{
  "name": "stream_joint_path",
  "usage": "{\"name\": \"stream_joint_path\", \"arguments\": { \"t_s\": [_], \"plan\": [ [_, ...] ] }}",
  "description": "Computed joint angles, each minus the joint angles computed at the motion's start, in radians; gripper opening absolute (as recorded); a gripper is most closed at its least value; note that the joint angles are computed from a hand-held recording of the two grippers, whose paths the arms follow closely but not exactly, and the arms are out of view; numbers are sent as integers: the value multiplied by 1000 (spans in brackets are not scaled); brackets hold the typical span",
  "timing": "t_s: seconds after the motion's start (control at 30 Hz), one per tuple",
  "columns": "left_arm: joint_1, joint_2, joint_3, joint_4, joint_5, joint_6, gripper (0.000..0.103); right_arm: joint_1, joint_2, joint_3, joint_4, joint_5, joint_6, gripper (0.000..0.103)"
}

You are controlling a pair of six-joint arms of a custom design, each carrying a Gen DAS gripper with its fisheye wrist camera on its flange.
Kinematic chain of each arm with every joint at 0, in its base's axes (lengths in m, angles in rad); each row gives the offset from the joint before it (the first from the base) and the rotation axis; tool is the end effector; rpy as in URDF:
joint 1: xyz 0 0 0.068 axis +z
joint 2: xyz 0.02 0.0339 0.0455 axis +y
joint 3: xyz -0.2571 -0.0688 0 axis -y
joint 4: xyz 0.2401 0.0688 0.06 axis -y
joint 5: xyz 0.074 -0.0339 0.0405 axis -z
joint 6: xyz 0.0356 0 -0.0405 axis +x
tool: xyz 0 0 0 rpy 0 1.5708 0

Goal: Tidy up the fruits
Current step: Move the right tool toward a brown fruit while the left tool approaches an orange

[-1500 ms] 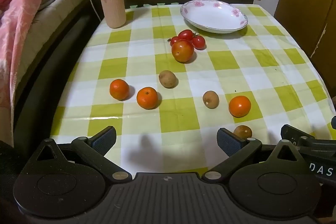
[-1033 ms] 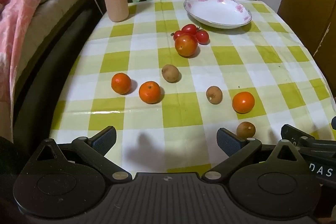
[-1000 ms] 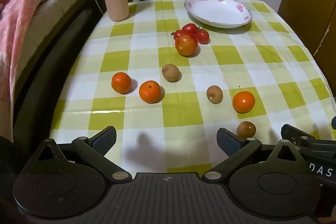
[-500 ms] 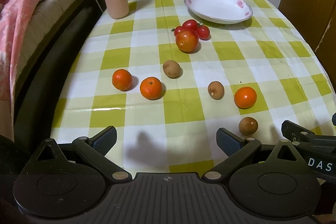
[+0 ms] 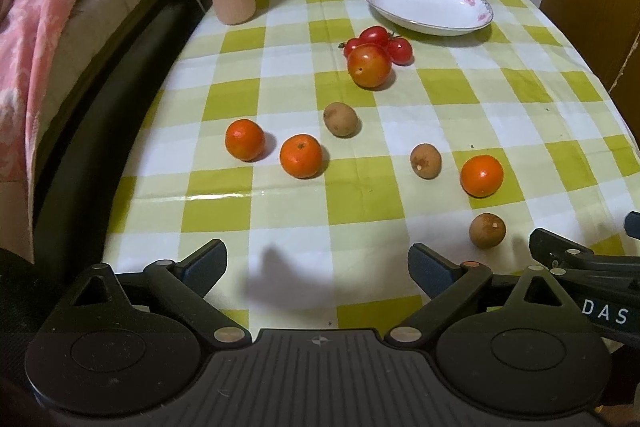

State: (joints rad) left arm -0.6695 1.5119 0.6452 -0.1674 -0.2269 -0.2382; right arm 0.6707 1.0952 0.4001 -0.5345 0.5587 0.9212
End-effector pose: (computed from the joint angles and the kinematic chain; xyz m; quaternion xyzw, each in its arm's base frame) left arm 0.2101 -0.1561 0.1326 0.1757 0.9422 -0.0174 0.2846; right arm 0.1370 0.0846 0.1362 0.1648 0.9340 -0.0735 0.3083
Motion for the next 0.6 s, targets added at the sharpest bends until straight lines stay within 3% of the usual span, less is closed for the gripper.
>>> {"name": "stream_joint_path", "arguments": {
  "t_s": [0.43,0.6],
  "plan": [
    [32,5,17,-38,9,-24,95,-121,4,-37,203,-203,-219,78],
    [27,7,16,-33,5,-19,96,-148,82,-26,292,-279,-333,50]
  ]
}}
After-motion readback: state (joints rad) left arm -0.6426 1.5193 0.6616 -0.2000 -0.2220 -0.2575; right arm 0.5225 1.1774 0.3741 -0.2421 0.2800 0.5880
